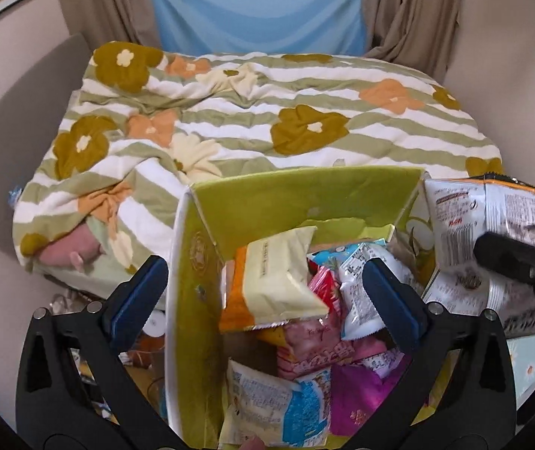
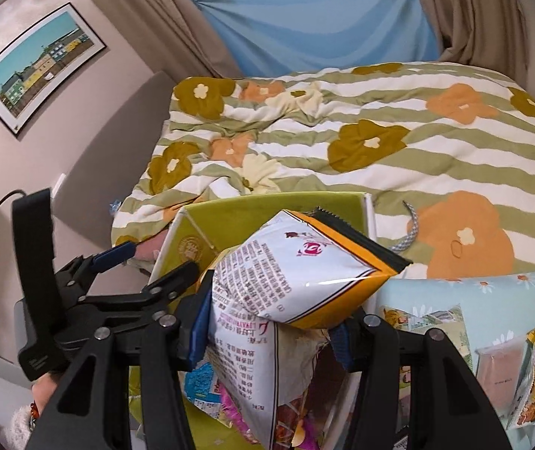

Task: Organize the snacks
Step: 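Open the left gripper to drop the orange-beige bag into the box, then drop the white-orange bag into the box with the right gripper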

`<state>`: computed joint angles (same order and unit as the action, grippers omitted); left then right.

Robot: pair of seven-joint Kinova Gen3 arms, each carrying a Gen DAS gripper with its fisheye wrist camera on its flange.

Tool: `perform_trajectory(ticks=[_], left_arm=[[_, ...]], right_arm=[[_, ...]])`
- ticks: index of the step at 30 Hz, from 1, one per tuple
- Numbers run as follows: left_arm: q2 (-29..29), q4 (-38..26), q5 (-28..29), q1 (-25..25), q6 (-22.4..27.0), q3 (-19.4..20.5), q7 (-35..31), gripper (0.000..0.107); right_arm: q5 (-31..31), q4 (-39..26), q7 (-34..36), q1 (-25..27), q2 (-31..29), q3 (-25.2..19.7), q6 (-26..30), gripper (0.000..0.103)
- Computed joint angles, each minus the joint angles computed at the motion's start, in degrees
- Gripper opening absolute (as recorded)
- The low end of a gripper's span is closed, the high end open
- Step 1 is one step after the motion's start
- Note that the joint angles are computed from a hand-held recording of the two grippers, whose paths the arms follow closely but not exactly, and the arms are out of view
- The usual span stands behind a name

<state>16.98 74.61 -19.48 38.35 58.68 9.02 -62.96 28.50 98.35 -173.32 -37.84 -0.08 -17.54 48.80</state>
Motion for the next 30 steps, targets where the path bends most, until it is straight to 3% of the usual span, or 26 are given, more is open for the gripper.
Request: perform_trajectory(ticks=[8, 16, 18, 19, 20, 21, 26, 30], left_arm=[[-3.1, 3.31, -0.29, -0.64, 0.71, 0.17, 2.94, 0.103], [-3.0, 3.94, -2.15, -0.8, 2.07, 0.63, 5.35, 0.103], [-3.01, 4.16, -2.23, -0.8, 2.19, 0.66, 5.99, 0.103], [-3.06, 4.34, -2.29, -0.75, 2.31, 0.7, 6.31, 0.103], [-3.14, 4.6, -2.45, -0.64, 2.43, 0.74, 6.65, 0.103], [-3.22, 4.87, -2.76, -0.43, 2.5, 0.81, 7.04, 0.103], [-3.6, 5.55, -4.03, 0.18, 2.97, 1.14, 8.4, 0.103], [-4.53, 5.86, -5.08, 0.79, 2.98, 1.62, 9.1, 0.103]], right_arm=[[-5.9, -1.68, 7.72, 1.9, 0.93, 1.65, -2.03, 0.05], [-11.69, -7.57, 17.49, 2.28, 6.35, 4.23, -2.23, 0.054], [-13.04, -7.17, 18.04, 2.28, 6.87, 4.91, -4.08, 0.064], [-13.74, -7.2, 18.2, 2.3, 7.25, 5.22, -4.37, 0.075], [-13.9, -7.51, 18.19, 2.02, 7.56, 5.44, -3.79, 0.094], [-13.43, -7.71, 18.03, 1.49, 7.76, 5.59, -3.02, 0.101], [-6.53, -7.35, 14.53, -2.43, 6.7, 5.15, 0.66, 0.103], [-5.14, -6.39, 12.32, -2.74, 5.07, 4.64, 0.9, 0.103]])
